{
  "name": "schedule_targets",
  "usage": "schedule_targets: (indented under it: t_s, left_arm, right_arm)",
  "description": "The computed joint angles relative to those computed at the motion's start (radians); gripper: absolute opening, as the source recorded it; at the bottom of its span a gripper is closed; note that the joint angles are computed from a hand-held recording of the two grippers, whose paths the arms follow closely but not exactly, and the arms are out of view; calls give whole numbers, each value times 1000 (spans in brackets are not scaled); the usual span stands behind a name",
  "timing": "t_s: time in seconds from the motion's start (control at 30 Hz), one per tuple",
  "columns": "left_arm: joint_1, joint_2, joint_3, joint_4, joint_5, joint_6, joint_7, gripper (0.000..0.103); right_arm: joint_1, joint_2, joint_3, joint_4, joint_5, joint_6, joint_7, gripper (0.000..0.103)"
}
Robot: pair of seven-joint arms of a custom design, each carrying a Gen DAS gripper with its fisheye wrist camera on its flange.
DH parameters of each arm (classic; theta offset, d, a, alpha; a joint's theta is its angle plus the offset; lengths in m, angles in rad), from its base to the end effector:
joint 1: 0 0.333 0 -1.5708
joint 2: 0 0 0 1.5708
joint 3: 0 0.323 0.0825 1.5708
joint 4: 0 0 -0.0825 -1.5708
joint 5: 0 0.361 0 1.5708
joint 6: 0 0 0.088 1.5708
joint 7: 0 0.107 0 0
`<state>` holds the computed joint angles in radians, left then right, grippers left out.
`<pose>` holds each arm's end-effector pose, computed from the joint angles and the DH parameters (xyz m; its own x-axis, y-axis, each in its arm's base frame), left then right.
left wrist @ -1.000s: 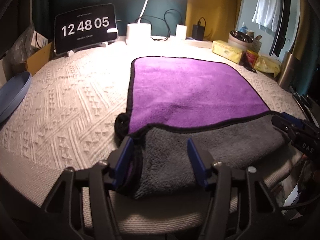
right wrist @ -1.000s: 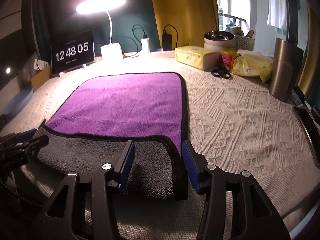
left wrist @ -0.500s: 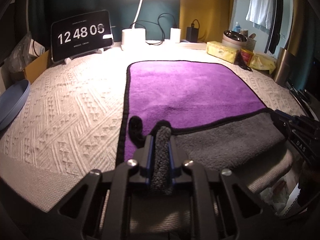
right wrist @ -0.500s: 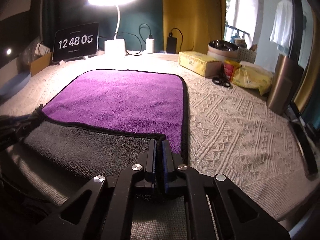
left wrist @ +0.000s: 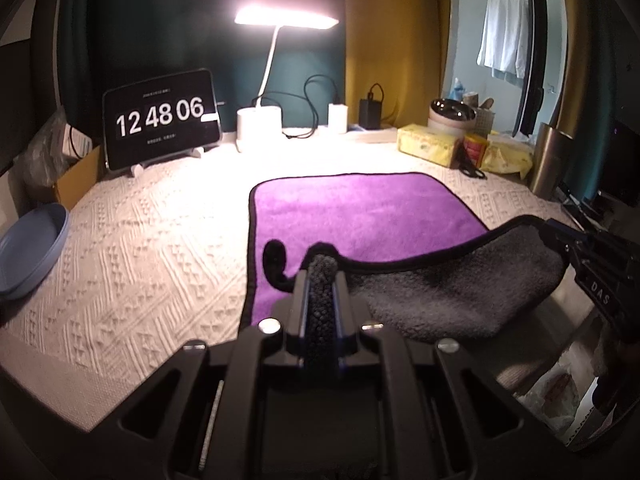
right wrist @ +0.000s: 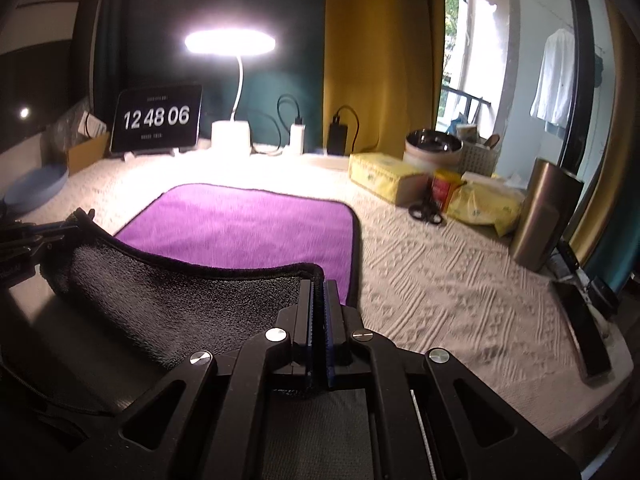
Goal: Fold towel
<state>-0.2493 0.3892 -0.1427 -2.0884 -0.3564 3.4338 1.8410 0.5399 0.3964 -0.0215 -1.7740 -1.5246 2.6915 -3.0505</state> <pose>0.5900 -0.1910 0.3728 -0.2542 -0.9657 0.0530 -0.5818 0.1089 -0.8060 0.5540 0.3554 0.3885 0.0673 -0.9875 0.1426 -0.5169 -0.1568 -0.8415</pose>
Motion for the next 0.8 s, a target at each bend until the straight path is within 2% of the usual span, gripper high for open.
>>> schedule_targets:
  t_s: [0.37, 0.8]
  left_arm:
    - [49, 20, -38, 61, 38, 21, -21, 10]
    - [91, 88, -59, 195, 86, 18, -36, 10]
  right_arm:
    - [-6, -2, 0, 42, -66, -5, 40, 5]
    - [-7, 64, -33, 176, -84, 16, 25, 5]
